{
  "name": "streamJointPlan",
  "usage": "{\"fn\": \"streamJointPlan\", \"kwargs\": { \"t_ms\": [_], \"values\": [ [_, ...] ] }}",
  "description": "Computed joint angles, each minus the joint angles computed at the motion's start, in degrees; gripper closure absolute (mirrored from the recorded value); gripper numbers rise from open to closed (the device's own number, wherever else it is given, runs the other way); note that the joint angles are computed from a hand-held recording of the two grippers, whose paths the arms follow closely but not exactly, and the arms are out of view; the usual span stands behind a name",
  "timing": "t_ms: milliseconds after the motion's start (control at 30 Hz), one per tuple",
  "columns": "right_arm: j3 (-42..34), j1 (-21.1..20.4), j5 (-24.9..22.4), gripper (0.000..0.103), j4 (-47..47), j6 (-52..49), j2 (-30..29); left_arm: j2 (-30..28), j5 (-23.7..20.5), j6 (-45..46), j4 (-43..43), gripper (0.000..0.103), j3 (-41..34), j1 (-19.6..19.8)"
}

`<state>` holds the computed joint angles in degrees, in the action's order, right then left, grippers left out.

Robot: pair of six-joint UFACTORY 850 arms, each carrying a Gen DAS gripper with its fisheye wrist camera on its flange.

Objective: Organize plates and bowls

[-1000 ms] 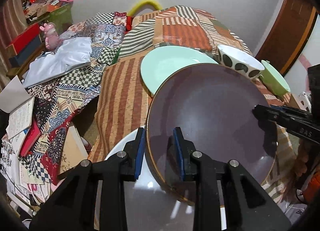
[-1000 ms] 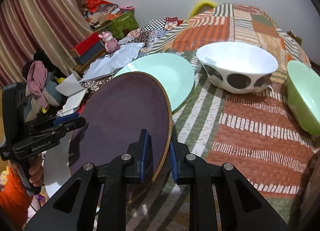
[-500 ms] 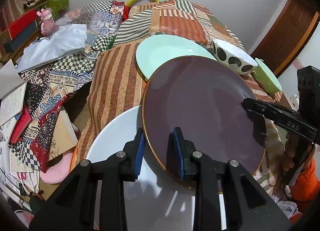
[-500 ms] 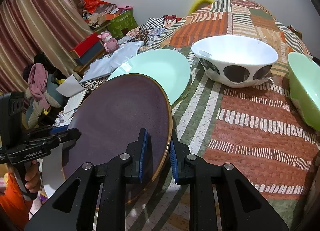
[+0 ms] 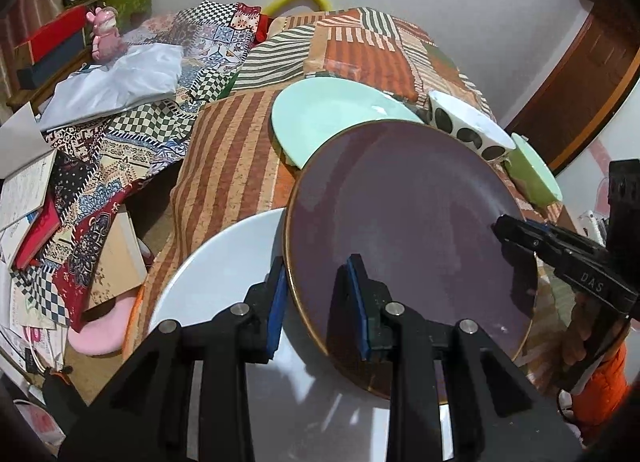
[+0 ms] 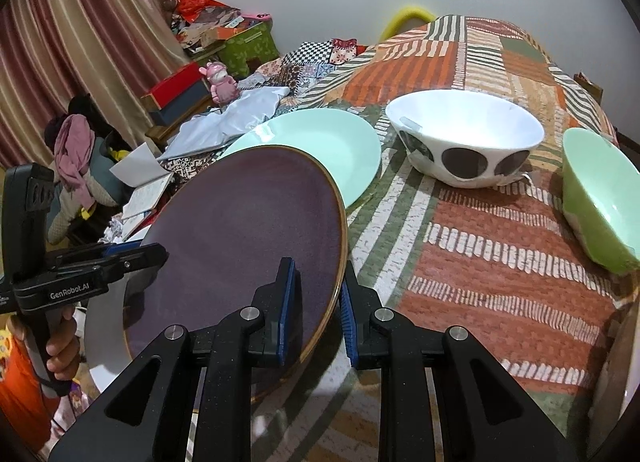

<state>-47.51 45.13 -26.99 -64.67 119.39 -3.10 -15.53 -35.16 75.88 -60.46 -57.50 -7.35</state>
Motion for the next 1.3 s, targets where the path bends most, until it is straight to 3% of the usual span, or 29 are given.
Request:
{"fn": "streamJointPlan", "kwargs": {
  "t_ms": [200, 700, 1300],
  "values": [
    [1.99, 0.02, 0.6, 0.084, 0.18, 1.88, 1.93, 1.72, 0.28, 1.27, -1.56, 0.075, 1.65, -0.69],
    [5.84, 3.27, -4.87, 0.084, 0.42, 4.89, 7.75, 7.0, 0.49, 2.71, -3.89, 0.075, 5.94, -3.55],
    [12.31, 9.83, -12.48, 0.084, 2.9, 12.44, 14.77, 12.09, 2.24, 0.52, -2.57, 0.075, 11.43, -9.95]
  ]
}}
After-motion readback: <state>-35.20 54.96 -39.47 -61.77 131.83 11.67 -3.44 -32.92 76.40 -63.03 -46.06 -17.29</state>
